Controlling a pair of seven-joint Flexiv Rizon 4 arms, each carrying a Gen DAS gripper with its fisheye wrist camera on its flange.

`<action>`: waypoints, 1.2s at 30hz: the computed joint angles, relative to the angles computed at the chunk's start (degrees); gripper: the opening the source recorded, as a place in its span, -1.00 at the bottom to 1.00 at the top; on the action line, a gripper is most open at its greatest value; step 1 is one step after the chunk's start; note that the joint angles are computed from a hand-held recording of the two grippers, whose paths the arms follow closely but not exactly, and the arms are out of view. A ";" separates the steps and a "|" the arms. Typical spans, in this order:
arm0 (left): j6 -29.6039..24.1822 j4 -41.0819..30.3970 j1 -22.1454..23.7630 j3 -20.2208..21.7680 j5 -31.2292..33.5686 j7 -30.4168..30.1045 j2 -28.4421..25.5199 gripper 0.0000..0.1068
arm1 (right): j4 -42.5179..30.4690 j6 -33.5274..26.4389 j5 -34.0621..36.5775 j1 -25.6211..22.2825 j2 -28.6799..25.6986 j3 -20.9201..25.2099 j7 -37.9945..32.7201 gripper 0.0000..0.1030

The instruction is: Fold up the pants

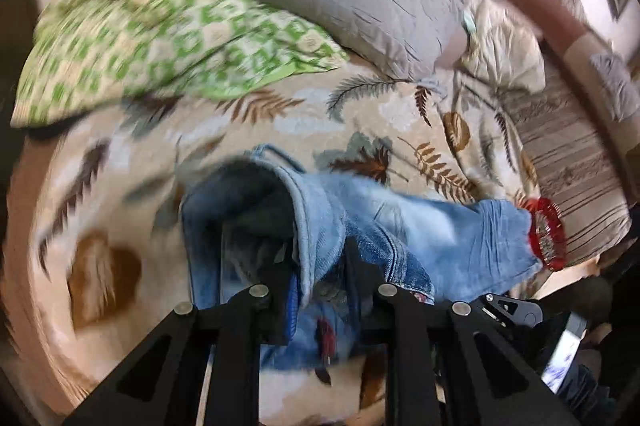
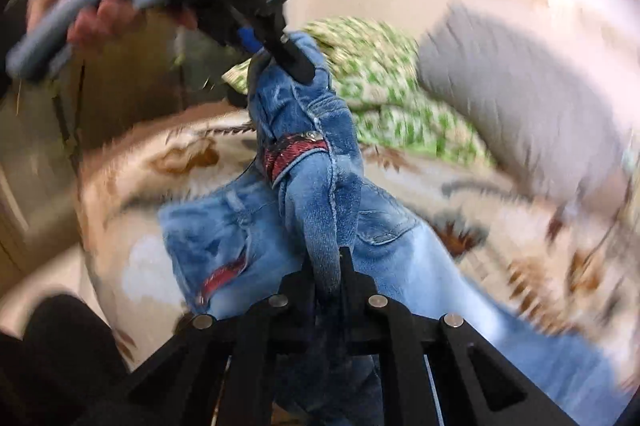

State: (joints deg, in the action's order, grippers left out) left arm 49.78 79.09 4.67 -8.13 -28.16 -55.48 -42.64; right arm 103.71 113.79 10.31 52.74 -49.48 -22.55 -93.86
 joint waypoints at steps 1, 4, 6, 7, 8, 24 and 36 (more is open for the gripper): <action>3.20 4.64 1.85 -1.92 -3.01 2.19 1.30 -0.60 | 0.40 -0.75 1.40 3.62 -1.28 -3.48 -0.77 -0.82; 11.82 14.90 6.81 -7.78 -13.47 9.67 1.81 -0.58 | 0.08 -4.30 1.65 8.68 -4.97 -7.78 -0.56 -0.82; 15.61 17.75 8.03 -9.33 -17.68 12.65 0.04 -0.54 | -0.62 -7.12 -0.03 9.65 -7.01 -8.65 1.06 -0.82; 16.01 18.19 8.54 -9.47 -19.42 12.09 -1.62 -0.53 | -0.95 -8.13 -0.87 10.11 -8.18 -9.15 1.95 -0.82; 16.00 18.41 9.27 -10.08 -21.06 11.98 -2.80 -0.53 | -1.16 -8.21 -0.92 11.00 -9.55 -10.27 3.21 -0.81; 18.52 24.69 9.67 -14.22 -49.03 30.45 6.15 0.93 | 8.74 2.87 5.20 12.93 -5.03 -12.93 5.56 0.84; 5.78 8.06 -4.07 -5.38 -19.01 33.35 4.14 0.93 | 21.29 20.64 16.14 -19.67 11.72 20.60 25.47 0.84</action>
